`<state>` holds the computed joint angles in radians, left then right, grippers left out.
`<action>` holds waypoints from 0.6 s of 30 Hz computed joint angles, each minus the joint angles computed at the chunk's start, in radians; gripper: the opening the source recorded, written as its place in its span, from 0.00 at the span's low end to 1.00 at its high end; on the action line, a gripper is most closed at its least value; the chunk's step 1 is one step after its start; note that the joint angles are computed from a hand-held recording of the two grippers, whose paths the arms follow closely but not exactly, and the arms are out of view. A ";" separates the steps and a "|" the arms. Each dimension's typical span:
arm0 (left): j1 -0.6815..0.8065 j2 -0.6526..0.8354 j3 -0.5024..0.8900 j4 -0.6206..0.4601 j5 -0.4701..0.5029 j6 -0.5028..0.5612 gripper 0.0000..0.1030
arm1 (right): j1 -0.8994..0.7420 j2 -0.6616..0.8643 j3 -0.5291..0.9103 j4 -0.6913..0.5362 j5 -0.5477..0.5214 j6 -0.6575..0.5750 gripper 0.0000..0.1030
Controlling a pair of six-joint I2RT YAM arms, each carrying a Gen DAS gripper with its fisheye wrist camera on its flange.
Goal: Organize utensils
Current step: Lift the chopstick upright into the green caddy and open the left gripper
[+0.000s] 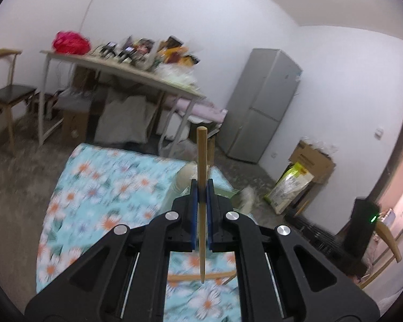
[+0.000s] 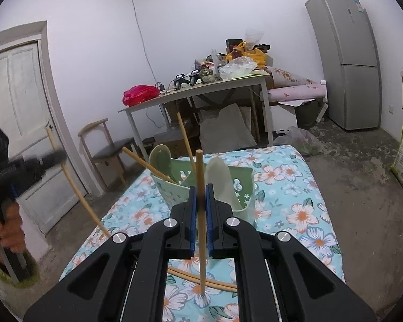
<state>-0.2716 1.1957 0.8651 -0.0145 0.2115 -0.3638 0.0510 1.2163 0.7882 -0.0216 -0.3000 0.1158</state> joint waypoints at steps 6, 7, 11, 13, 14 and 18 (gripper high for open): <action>-0.029 0.096 0.179 0.023 0.041 -0.018 0.04 | -0.036 -0.002 -0.006 0.005 -0.045 0.009 0.06; -0.039 0.116 0.206 0.036 0.024 -0.013 0.04 | -0.038 -0.002 -0.009 0.008 -0.049 0.010 0.06; -0.074 0.207 0.305 0.075 -0.022 0.006 0.04 | -0.047 -0.010 -0.015 0.016 -0.061 0.001 0.06; -0.093 0.274 0.362 0.090 -0.055 0.012 0.04 | -0.049 -0.014 -0.017 0.018 -0.062 -0.001 0.06; -0.100 0.308 0.385 0.103 -0.064 0.012 0.04 | -0.051 -0.016 -0.019 0.018 -0.064 -0.002 0.06; -0.124 0.420 0.449 0.123 -0.127 0.033 0.04 | -0.059 -0.024 -0.025 0.014 -0.071 -0.004 0.06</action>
